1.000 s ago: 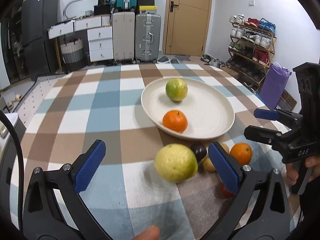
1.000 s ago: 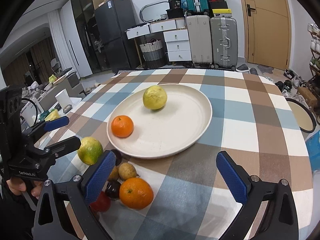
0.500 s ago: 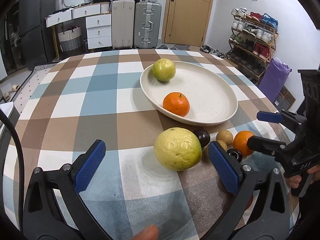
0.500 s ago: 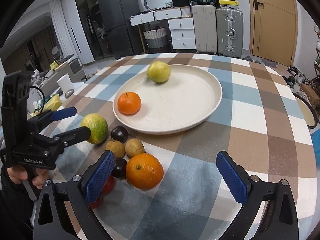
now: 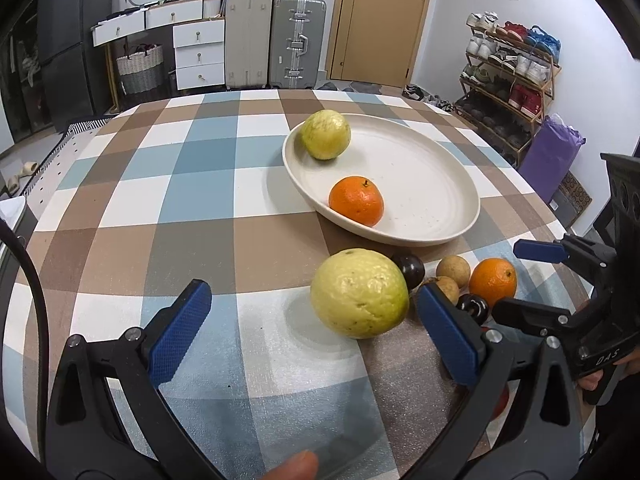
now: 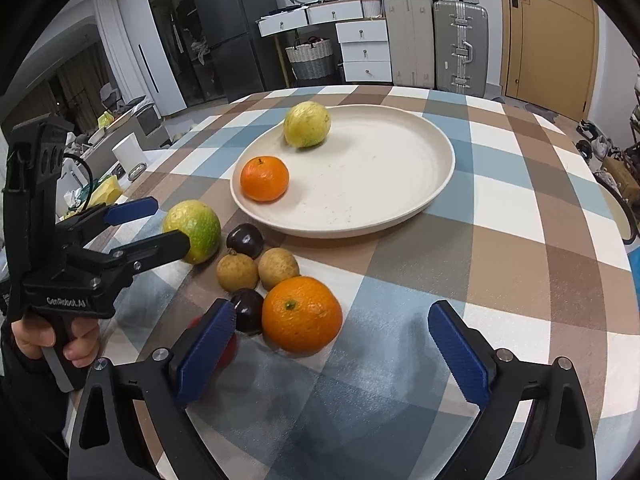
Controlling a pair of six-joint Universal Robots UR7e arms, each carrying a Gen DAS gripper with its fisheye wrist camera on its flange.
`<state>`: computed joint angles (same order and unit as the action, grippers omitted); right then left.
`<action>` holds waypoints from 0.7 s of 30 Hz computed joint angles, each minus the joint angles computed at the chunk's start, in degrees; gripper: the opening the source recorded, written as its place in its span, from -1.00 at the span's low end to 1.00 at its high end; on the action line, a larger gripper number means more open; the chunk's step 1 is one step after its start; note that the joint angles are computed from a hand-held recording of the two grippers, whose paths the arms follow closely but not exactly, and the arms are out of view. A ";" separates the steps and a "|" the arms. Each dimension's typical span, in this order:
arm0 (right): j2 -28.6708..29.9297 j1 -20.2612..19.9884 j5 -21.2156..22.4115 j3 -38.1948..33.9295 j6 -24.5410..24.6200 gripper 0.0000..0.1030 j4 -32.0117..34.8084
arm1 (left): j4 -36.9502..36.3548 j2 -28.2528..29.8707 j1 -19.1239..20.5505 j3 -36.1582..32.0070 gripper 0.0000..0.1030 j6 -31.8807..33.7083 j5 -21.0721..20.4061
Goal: Organize fruits
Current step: 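Grasp the yellow lemon with the left gripper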
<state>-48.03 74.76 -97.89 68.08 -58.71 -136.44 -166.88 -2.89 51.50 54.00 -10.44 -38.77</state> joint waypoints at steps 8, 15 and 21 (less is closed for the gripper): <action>-0.09 -0.54 1.03 -0.92 1.55 0.60 2.55 | -0.95 -0.05 -0.05 0.32 0.86 1.40 -1.07; -0.32 -0.53 1.81 -0.97 1.55 0.48 4.33 | -0.06 -0.27 0.23 0.33 0.39 1.62 -3.99; -0.14 -0.63 2.30 -1.69 1.98 0.42 5.61 | 0.41 -0.25 0.38 0.15 0.07 2.04 -6.31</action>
